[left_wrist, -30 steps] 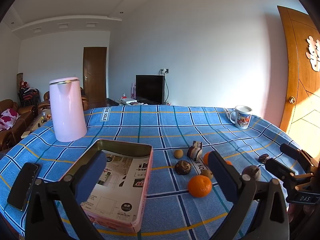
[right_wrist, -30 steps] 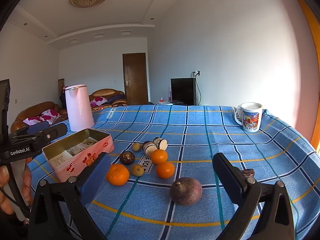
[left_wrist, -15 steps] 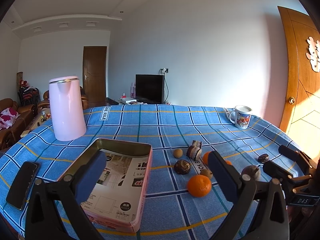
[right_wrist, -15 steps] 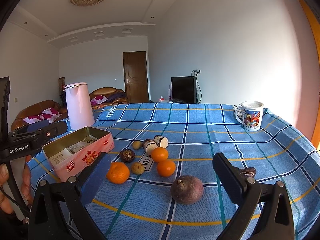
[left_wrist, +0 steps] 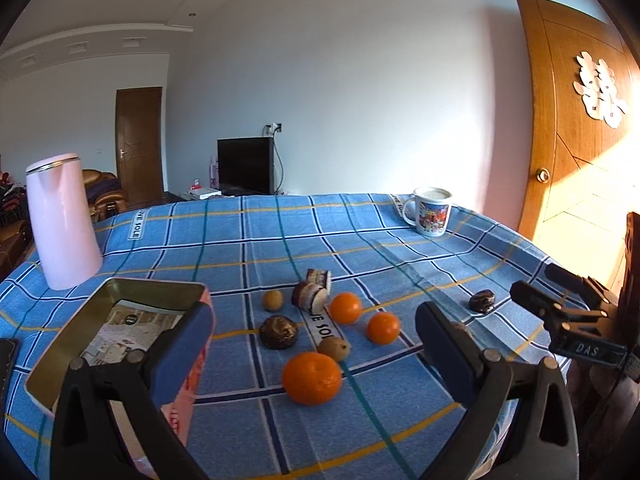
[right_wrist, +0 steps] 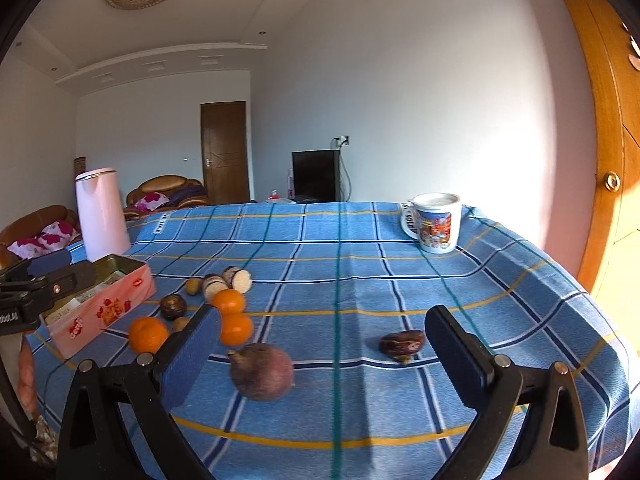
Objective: Organize fruits
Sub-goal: 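Grasp the purple passion fruit with the left tool while the right tool grasps a dark brown fruit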
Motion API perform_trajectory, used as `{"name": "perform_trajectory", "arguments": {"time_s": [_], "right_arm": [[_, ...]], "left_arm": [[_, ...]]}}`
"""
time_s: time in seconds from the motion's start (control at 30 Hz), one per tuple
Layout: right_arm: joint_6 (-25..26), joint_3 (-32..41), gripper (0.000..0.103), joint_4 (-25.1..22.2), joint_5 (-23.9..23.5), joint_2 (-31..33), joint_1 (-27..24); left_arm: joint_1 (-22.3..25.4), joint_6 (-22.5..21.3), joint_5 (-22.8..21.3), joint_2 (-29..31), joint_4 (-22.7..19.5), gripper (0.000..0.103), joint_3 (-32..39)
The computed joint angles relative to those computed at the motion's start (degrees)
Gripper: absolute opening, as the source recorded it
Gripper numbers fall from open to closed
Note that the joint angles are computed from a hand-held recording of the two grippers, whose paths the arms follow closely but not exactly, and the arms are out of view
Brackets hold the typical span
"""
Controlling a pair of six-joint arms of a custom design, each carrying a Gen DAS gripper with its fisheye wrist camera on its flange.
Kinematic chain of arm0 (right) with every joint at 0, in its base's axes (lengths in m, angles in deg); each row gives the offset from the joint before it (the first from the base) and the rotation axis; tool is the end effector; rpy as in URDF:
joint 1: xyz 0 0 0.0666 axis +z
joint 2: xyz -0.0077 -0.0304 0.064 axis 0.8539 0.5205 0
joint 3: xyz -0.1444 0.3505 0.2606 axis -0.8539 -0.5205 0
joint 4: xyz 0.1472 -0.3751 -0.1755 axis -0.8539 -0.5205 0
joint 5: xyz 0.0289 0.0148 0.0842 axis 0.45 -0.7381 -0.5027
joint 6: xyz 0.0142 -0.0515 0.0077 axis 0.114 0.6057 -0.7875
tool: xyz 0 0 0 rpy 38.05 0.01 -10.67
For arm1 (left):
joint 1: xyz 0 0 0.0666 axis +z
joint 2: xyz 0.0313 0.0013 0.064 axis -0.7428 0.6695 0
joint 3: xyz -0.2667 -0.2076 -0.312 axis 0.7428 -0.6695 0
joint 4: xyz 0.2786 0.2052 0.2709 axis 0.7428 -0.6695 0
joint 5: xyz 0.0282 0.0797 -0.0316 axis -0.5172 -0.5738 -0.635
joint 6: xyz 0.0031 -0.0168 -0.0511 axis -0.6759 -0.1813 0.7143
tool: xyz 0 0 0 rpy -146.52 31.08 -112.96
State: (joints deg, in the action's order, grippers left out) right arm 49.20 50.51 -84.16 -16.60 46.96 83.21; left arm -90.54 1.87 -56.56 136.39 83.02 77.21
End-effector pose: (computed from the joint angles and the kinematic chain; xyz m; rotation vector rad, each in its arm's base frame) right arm 0.4259 0.1890 0.3925 -0.2323 1.9222 0.2186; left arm 0.4155 -0.3551 0.3870 0.0279 1.9534 -0.1036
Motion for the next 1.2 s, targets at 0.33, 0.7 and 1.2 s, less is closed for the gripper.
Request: {"name": "perform_trajectory", "arguments": {"time_s": [0.33,0.7,1.2], "right_arm": [[3.84,5.3,0.101,-8.12,0.71,5.57,-5.33],[3.78,11.96,0.077,-19.61,-5.94,11.97,-6.95],[4.81,11.08,0.045,-17.87,-9.29,11.76,-7.24]], "left_arm": [[-1.11,-3.34,9.09,8.6,-6.05,0.097,10.01],[-0.37,-1.14,17.73,13.58,-13.54,0.075,15.39],[0.92,-0.3,23.33,14.13,-11.94,0.053,14.47]]}}
